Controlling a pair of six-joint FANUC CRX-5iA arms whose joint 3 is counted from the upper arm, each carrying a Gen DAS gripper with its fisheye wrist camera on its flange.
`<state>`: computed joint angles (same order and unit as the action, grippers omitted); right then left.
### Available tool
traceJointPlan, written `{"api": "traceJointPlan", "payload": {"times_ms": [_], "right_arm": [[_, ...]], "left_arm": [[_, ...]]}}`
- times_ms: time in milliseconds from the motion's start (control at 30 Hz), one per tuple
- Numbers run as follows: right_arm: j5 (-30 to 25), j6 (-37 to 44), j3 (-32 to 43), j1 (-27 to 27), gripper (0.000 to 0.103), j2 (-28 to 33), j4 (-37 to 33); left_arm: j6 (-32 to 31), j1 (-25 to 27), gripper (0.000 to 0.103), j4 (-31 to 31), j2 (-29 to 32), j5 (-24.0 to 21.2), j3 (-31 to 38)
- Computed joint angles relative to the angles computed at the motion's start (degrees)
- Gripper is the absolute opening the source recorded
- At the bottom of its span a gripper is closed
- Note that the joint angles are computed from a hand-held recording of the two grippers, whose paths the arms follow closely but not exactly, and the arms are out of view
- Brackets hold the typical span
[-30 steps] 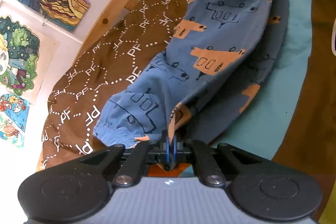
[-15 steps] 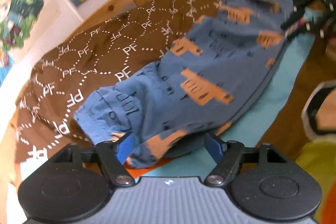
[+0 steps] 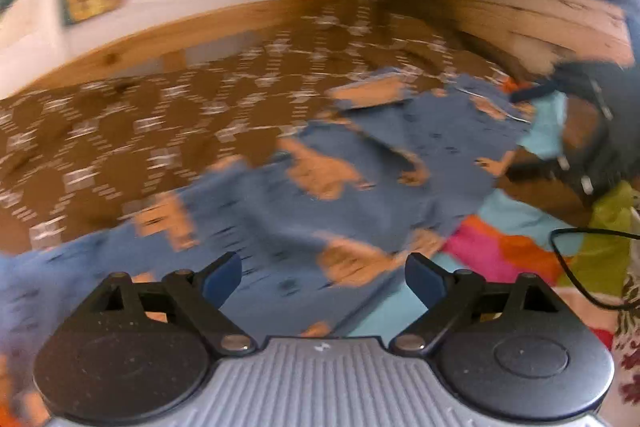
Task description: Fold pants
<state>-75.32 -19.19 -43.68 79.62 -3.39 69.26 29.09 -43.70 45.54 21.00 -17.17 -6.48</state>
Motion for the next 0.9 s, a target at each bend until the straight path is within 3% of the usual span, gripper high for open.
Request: {"api": "traceJointPlan", "payload": {"times_ms": [167, 267, 333, 367, 433, 467, 567, 600, 733, 900], "right_arm": [[3.73, 2.62, -2.07, -5.08, 0.102, -6.45, 1.05], [13.0, 3.96, -2.53, -11.7, 0.101, -9.45, 4.4], [24.92, 6.08, -1.52, -18.13, 0.093, -11.2, 3.23], [29.63, 6.75, -0.45, -20.8, 0.09, -10.95, 1.79], [35.3, 6.07, 1.33, -24.67, 0.082, -9.23, 0.68], [36.73, 6.09, 2.51, -25.85, 0.079, -8.04, -0.41], [39.3, 5.84, 5.91, -28.4, 0.071, -4.67, -3.85], [40.18, 4.07, 6.52, -29.22, 0.071, -3.95, -4.23], [43.7, -7.57, 6.72, -32.33, 0.071, -2.81, -4.09], [49.3, -38.51, 1.62, -38.86, 0.071, -4.5, 12.26]], "left_arm": [[-2.88, -2.72, 0.092, 3.65, 4.32, -1.16, 3.39], [-0.13, -3.23, 0.09, 2.24, 6.05, -2.07, 5.34], [4.47, -3.08, 0.07, -3.35, 7.12, -3.44, 7.76], [5.98, -2.92, 0.065, -5.44, 7.58, -4.08, 8.88], [7.73, -3.09, 0.051, -7.21, 7.91, -3.71, 9.58], [8.42, -3.05, 0.049, -7.35, 8.14, -3.93, 9.97], [9.49, -2.63, 0.028, -6.81, 9.47, -7.05, 12.04], [10.19, -2.51, 0.021, -7.72, 9.88, -8.21, 12.91], [8.09, -2.62, 0.021, -6.81, 10.11, -8.94, 12.73], [8.86, -2.75, 0.022, -8.79, 9.98, -8.81, 13.04]]}}
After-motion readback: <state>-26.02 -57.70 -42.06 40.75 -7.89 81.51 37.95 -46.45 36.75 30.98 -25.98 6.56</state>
